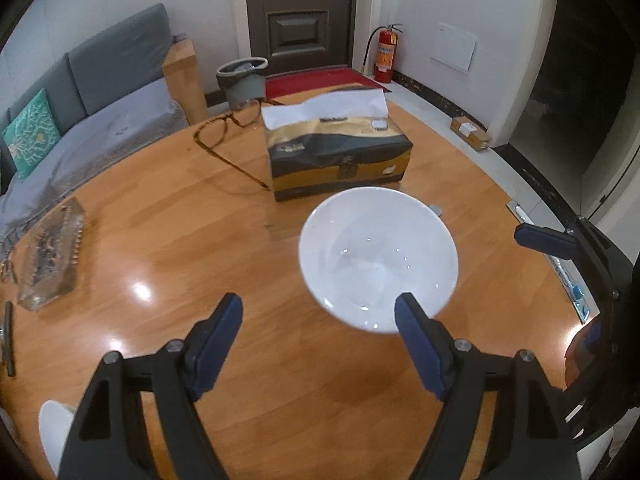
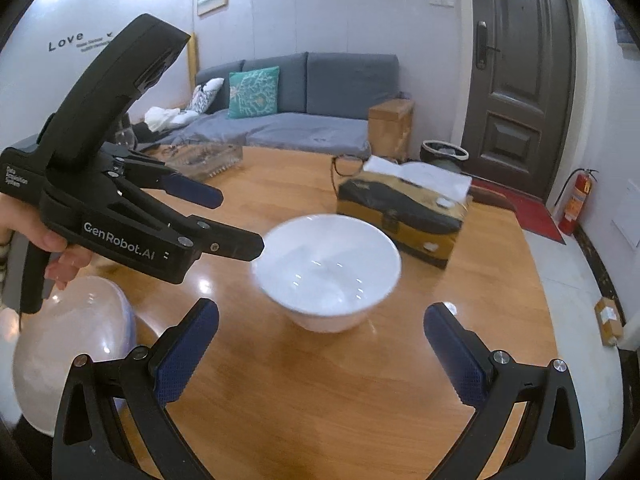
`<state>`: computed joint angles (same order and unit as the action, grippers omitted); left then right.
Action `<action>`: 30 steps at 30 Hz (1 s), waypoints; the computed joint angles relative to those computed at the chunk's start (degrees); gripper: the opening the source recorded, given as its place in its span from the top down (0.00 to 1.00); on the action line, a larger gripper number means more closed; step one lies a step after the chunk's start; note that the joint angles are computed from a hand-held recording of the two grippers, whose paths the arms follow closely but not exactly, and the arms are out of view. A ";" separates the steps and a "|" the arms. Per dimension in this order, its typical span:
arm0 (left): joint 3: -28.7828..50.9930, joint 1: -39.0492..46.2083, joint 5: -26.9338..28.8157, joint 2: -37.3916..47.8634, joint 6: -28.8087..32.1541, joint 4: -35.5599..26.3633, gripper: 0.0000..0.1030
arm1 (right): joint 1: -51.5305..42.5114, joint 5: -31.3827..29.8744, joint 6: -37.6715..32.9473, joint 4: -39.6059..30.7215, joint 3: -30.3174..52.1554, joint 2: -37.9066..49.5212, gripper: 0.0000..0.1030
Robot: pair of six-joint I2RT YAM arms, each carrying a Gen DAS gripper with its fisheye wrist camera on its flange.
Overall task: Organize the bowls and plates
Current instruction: 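Move the left gripper to the white bowl by the tissue box and grasp its rim, then lift the white bowl with the left gripper and carry it toward the bowl stack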
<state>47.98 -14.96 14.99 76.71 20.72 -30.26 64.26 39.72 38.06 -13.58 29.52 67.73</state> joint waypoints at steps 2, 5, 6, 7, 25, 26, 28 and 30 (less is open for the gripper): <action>0.40 -0.95 -0.79 2.43 -1.04 1.67 0.27 | -2.00 -2.24 -1.84 1.91 -1.59 -0.67 0.01; 1.50 -1.24 -1.49 5.93 -1.91 3.28 0.29 | -4.46 -5.76 -4.44 5.90 -3.19 0.34 0.01; 2.04 -1.06 -1.40 6.94 -2.02 3.41 0.33 | -5.31 -6.79 -5.33 7.46 -3.11 1.64 0.01; 2.54 -0.92 -1.27 7.88 -2.17 3.45 0.38 | -6.52 -8.16 -6.57 9.09 -3.28 2.56 0.01; 7.38 -2.36 -1.64 17.04 -3.05 5.11 0.89 | -19.19 -23.83 -14.70 25.60 -3.18 14.43 0.01; 7.05 -2.62 -1.78 16.71 -3.17 5.37 0.89 | -19.17 -23.75 -15.00 25.62 -3.03 14.59 0.02; 6.69 -2.82 -2.11 16.47 -2.94 5.79 0.89 | -19.29 -24.12 -15.78 26.63 -3.18 14.75 0.05; 6.82 -2.39 -1.30 16.41 -2.92 5.02 0.89 | -18.84 -23.41 -15.88 26.39 -2.93 15.01 0.06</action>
<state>54.80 -17.36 13.69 93.12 17.80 -25.24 45.42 16.31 22.17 12.81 26.59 82.74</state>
